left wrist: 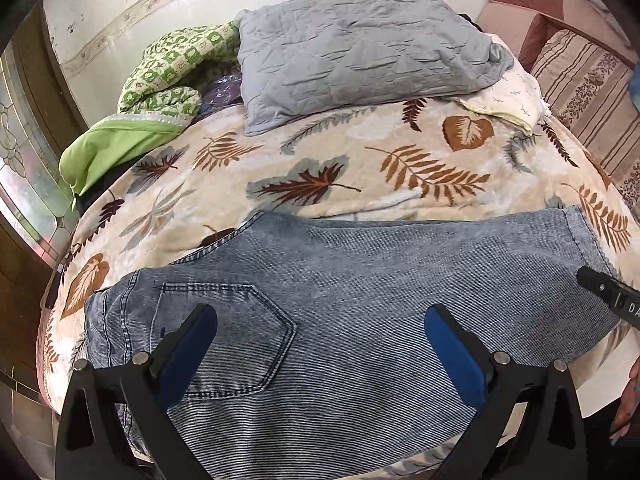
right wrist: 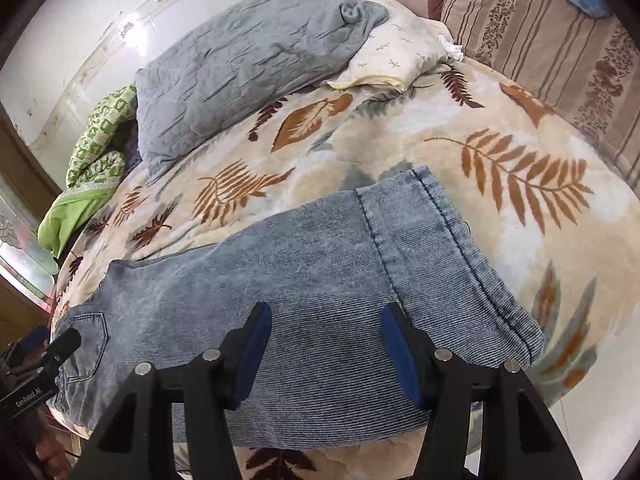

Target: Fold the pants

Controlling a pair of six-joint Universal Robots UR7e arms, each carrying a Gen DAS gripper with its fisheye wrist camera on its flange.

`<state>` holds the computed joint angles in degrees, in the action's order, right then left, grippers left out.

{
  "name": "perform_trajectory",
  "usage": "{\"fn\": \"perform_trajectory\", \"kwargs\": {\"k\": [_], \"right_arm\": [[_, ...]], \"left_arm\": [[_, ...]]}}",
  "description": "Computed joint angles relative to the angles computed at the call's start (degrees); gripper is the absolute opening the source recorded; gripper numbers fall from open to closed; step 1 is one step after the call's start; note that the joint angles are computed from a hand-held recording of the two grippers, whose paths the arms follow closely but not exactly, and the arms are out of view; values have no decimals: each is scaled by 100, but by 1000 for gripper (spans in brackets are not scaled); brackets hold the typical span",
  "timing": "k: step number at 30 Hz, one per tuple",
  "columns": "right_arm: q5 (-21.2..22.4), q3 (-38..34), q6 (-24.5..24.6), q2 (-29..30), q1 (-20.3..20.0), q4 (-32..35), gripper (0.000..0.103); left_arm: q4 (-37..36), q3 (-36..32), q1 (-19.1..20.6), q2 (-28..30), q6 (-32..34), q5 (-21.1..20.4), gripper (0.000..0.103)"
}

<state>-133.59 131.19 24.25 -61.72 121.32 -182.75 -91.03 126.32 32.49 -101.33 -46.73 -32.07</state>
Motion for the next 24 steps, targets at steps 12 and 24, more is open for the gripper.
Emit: {"fn": "perform_trajectory", "kwargs": {"k": [12,24], "right_arm": [[140,1,157,-96,-157,508,61],[366,571,297,-604,-447,-897,61]], "left_arm": [[-119,5,-85,224,36,-193,103],[-168,293,463,369,94,-652,103]]}}
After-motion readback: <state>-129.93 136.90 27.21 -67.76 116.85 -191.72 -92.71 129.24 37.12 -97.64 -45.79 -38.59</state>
